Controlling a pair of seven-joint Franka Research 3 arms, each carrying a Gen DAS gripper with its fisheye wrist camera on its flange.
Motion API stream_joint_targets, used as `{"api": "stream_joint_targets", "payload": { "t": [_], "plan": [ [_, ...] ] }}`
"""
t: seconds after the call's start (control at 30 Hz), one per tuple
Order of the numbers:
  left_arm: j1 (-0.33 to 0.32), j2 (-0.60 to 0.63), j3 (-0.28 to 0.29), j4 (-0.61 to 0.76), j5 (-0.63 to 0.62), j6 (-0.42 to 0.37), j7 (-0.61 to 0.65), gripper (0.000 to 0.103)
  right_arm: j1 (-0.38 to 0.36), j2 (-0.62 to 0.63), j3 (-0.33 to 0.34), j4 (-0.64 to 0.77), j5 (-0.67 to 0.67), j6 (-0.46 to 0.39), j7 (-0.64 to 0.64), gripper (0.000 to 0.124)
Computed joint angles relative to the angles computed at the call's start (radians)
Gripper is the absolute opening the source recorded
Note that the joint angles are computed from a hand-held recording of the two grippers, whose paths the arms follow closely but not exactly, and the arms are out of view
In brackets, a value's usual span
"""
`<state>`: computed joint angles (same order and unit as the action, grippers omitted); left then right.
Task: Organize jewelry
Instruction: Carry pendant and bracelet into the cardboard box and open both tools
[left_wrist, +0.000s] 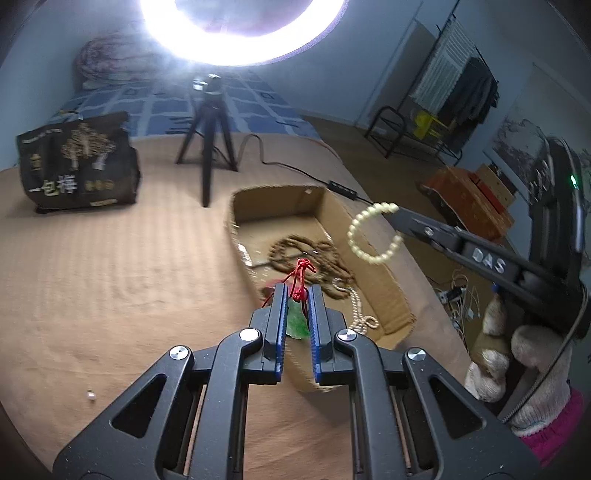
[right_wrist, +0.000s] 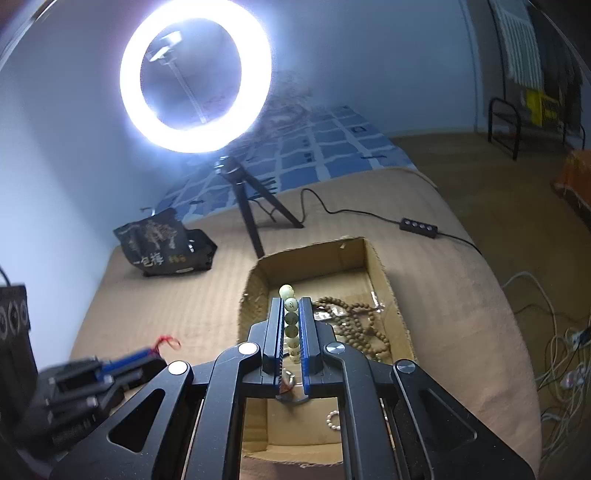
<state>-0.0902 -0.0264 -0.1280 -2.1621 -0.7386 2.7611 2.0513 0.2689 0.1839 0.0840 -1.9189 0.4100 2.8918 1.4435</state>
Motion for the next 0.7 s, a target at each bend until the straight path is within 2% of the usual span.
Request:
{"api": "stream_joint_targets", "payload": {
  "t": [0.33, 0.63, 0.67, 0.7],
  "plan": [
    [-0.019, 0.039, -0.038, 0.007, 0.005, -0.025, -0.001, 0.009, -0.013, 0.013, -0.015, 0.005, -0.016, -0.026, 0.017, 0.006],
    [-0.017, 0.035, -0.042, 0.002, -0.010, -0.046, 0.029, 0.009, -0.004, 0.009, -0.027, -0.002, -0.062, -0.032, 0.044, 0.006],
    [-0.016, 0.036, -0.040, 0.005, -0.008, -0.058, 0.031, 0.010, 0.000, 0.011, -0.032, 0.000, -0.076, -0.033, 0.058, 0.006],
    [-0.015, 0.038, -0.039, 0.008, -0.009, -0.066, 0.032, 0.019, 0.003, 0.012, -0.036, 0.000, -0.090, -0.034, 0.071, 0.007]
  ]
}}
